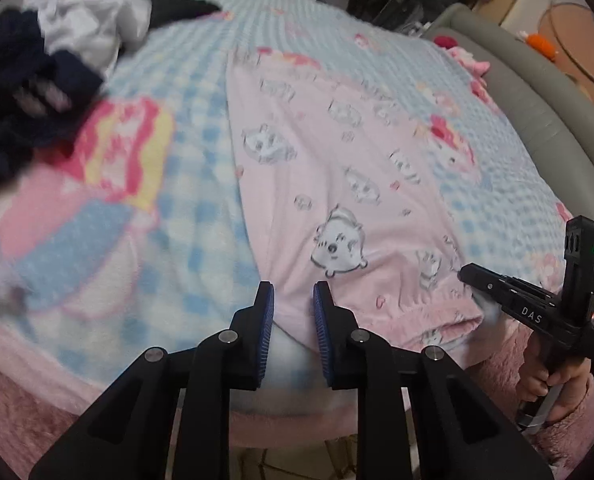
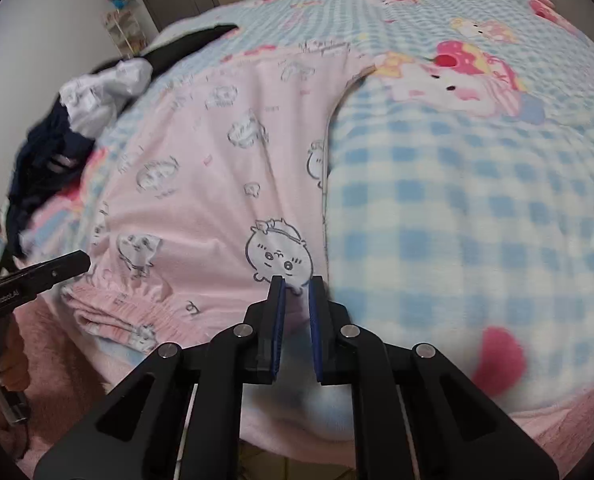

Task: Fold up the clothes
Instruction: 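Pinch the leg cuffs with both grippers and tug them straight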

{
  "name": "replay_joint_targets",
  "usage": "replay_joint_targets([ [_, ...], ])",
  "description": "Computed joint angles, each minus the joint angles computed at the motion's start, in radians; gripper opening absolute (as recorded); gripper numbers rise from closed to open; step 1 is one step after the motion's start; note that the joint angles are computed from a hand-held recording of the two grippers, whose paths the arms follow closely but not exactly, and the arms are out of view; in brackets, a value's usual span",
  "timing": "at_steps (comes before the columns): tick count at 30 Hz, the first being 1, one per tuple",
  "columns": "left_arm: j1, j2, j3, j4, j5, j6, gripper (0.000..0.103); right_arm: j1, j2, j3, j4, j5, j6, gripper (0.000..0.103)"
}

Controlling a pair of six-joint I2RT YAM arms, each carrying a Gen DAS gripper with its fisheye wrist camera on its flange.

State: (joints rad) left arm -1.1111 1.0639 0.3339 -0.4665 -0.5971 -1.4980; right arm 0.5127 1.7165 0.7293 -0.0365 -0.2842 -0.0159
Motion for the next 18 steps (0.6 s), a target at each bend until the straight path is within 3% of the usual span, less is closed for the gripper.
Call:
replay_joint_targets([
  [2, 0.040, -0.005, 0.017, 0.060, 0.018, 0.130, 0.031, 0.025, -0.034, -0.004, 0.012, 0.002, -0.010, 0.014],
  [4, 0.130, 0.120, 0.078, 0.118, 0.108, 0.256, 0.034, 0.066, -0.057, -0.002, 0.031, 0.008, -0.023, 0.014],
  [6, 0.172, 0.274, 0.151, 0.128, 0.157, 0.308, 0.036, 0.114, -0.034, 0.027, 0.016, 0.025, -0.021, 0.016],
  [9, 0.171, 0.410, 0.199, 0.098, 0.209, 0.293, 0.039, 0.177, 0.073, 0.088, -0.046, 0.112, -0.035, 0.013],
  [12, 0.107, 0.359, 0.172, 0.056, 0.208, 0.235, 0.039, 0.141, 0.039, 0.001, 0.012, 0.107, -0.061, 0.012],
  [15, 0.066, 0.258, 0.126, 0.018, 0.208, 0.174, 0.039, 0.073, -0.006, -0.024, -0.034, 0.045, -0.071, 0.012],
  [18, 0.036, 0.211, 0.129, 0.016, 0.140, 0.170, 0.039, 0.053, -0.040, -0.036, -0.036, -0.004, -0.051, 0.015],
])
